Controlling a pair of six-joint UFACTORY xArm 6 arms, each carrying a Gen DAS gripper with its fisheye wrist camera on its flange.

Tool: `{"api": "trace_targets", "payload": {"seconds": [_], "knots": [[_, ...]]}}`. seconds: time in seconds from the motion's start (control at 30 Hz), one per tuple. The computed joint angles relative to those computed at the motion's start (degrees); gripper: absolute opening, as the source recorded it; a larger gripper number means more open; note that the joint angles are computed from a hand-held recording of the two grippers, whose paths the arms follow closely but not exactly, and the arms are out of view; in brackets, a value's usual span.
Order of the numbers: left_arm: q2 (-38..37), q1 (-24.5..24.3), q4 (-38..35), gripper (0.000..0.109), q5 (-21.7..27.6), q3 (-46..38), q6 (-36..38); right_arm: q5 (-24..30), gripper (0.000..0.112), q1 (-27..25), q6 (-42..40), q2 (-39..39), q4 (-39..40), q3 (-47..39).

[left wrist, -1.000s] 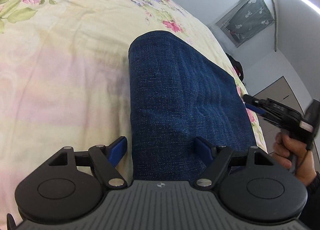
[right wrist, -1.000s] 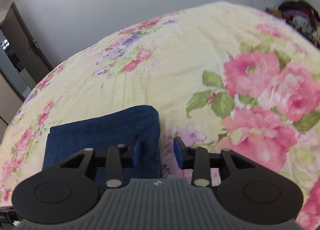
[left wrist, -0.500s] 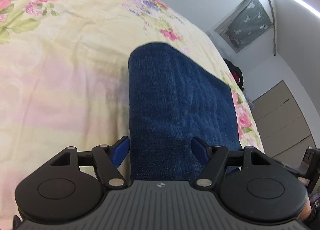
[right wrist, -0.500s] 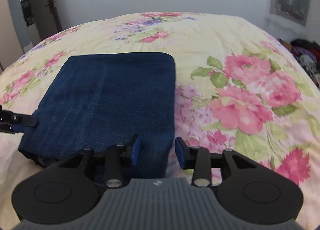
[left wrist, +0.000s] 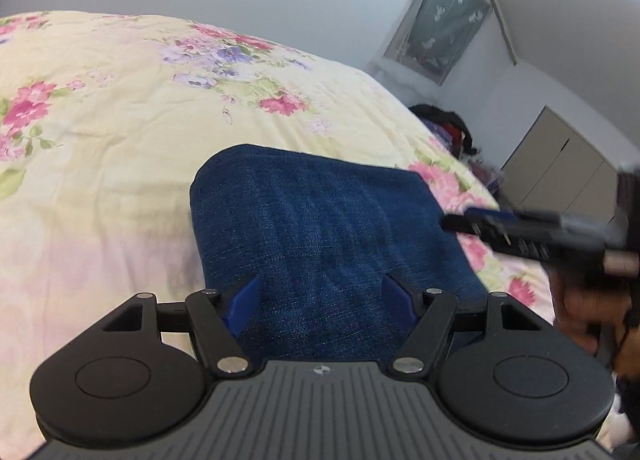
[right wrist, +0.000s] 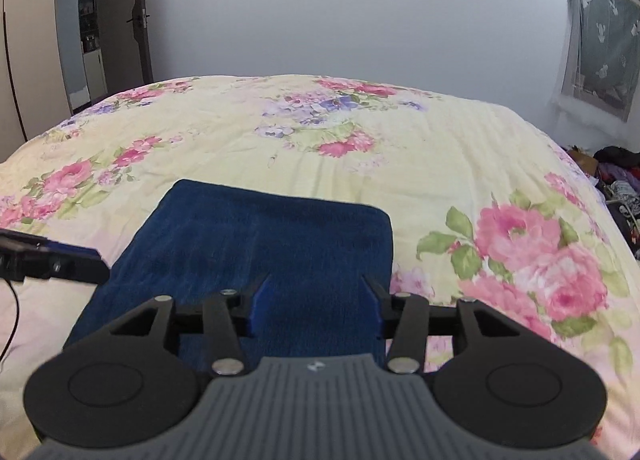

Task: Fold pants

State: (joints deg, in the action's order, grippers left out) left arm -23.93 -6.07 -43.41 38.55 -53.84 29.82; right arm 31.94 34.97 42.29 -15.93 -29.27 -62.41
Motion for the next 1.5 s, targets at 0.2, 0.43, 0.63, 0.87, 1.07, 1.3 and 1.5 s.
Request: {"api": "trace_targets", "payload": {"seconds": [0.2,0.43,0.63,0.87,1.07,1.3,1.5], "knots": [[0.1,-1.0,1.6,0.081,-2.1,2.1,0.9,1.6,0.040,-4.5,-4.5,15.8,10.4,-14.4],[0.7,0.0,3.5,0.082,0.8,1.0,1.3,5.0,0.041,-7.1,-2.6,25.9,10.6,-24.6],[-1.3,2.9,2.6,0.082,5.0,0.8,4.4,-4.4,0.046,-11.7,1.8,15.2,18.7,-10.0],[3.1,11.7,-4.7,0.088,12.2,-4.3,-0.8,-10.1,0.076,-12.9,-24.6,3.4,50.7,2.1],[7.4,12.6,-1.9,0.088,14.1,-7.4,-5.0,-3.1,0.078,-14.0,-33.7,-3.0,62.0,6.9],[11.4,11.6,-2.1,0.088,15.6,-9.7,-6.3,4.2,0.079,-15.4,-42.4,-2.2,71.9,7.5],[14.4,12.7,-5.9,0.090,18.2,-11.2,-6.2,7.4,0.083,-15.5,-48.3,2.9,81.6,6.1]]}}
